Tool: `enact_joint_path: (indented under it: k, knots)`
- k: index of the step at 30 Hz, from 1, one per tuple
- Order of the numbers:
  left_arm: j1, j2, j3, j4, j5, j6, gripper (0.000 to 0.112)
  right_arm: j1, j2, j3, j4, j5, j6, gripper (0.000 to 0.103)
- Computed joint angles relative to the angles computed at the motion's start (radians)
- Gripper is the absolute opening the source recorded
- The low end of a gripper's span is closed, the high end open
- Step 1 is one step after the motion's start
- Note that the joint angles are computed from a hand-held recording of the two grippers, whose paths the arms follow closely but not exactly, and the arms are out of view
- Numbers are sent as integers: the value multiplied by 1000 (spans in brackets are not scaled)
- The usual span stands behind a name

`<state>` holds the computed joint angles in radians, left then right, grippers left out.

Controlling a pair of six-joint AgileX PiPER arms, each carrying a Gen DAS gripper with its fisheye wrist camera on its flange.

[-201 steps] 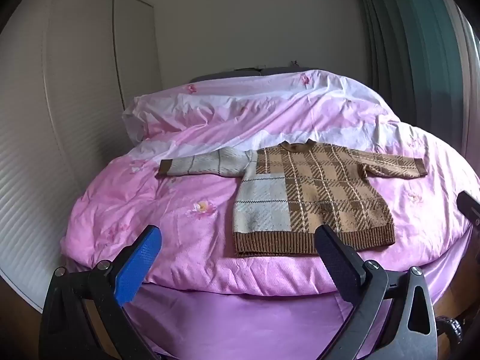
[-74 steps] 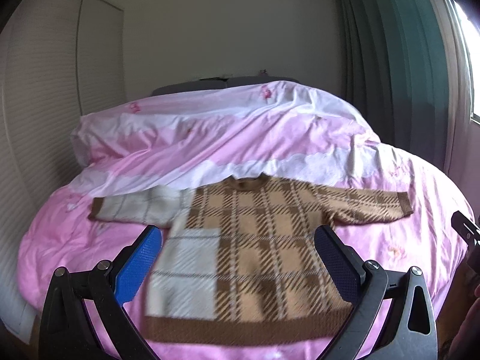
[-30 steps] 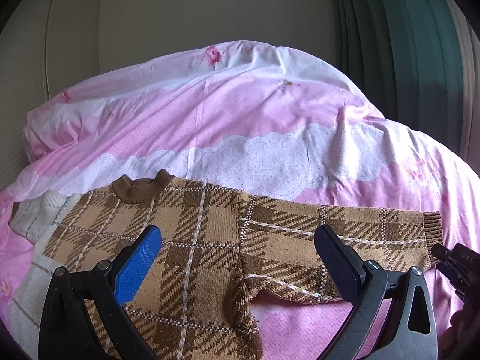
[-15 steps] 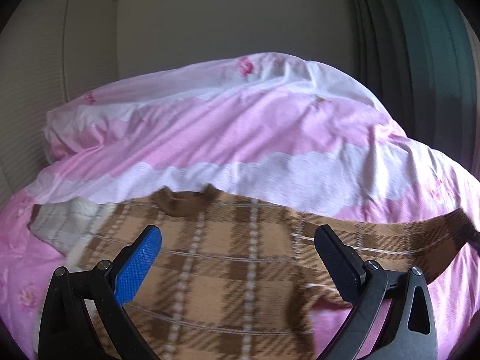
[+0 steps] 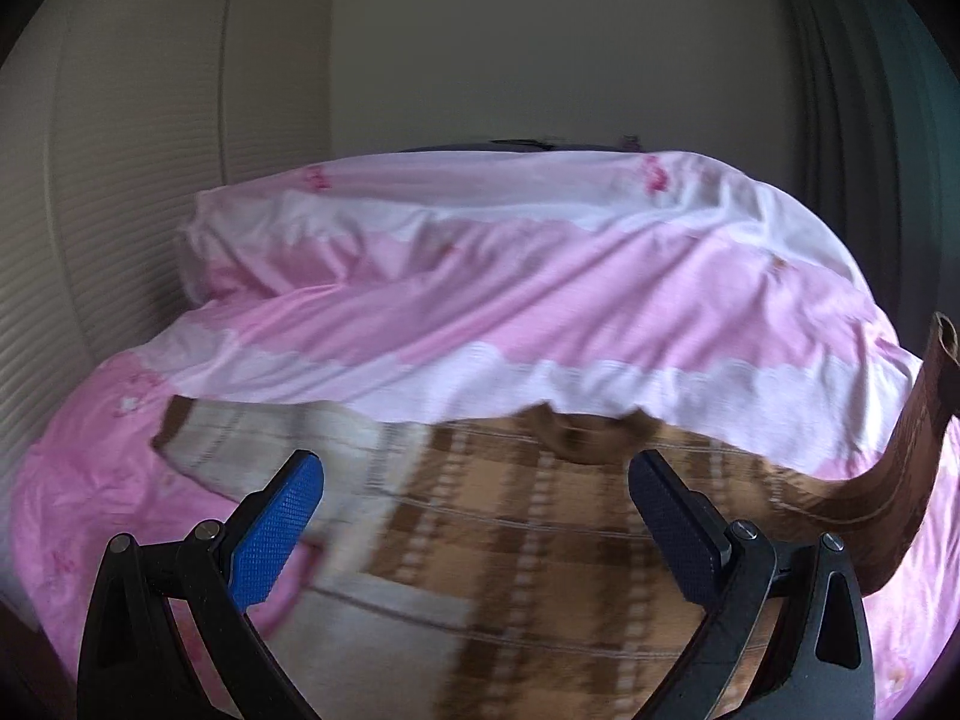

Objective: Fold small clothes
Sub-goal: 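Lift the sleeve with the right tool and fold it across the sweater body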

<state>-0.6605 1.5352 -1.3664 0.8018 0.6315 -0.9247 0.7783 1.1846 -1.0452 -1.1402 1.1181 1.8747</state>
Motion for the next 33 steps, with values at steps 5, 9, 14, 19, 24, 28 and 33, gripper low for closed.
enact_joint_path:
  k: [5,9,14,19,24,28,33]
  knots:
    - [172,-42,48,-134,-72,161,103,11,229,-218,6,-71,-59,11]
    - [302,-50,71,-253,-120,291,103,9,409,-400,47,-127,-158,11]
    - [404,-30,80,-358,-154,414,103,8,635,-628,146,-164,-317,11]
    - [467,-11,97,-422,-183,502,103,3,840,-856,285,-138,-485,11]
    - [510,12,103,-475,-195,567,103,-4,984,-1016,392,-107,-577,11]
    - [522,20,106,-485,-200,583,103,-7,1038,-1069,423,-113,-592,11]
    - [523,29,105,-479,-205,580,103,-22,1103,-1159,471,-105,-632,11]
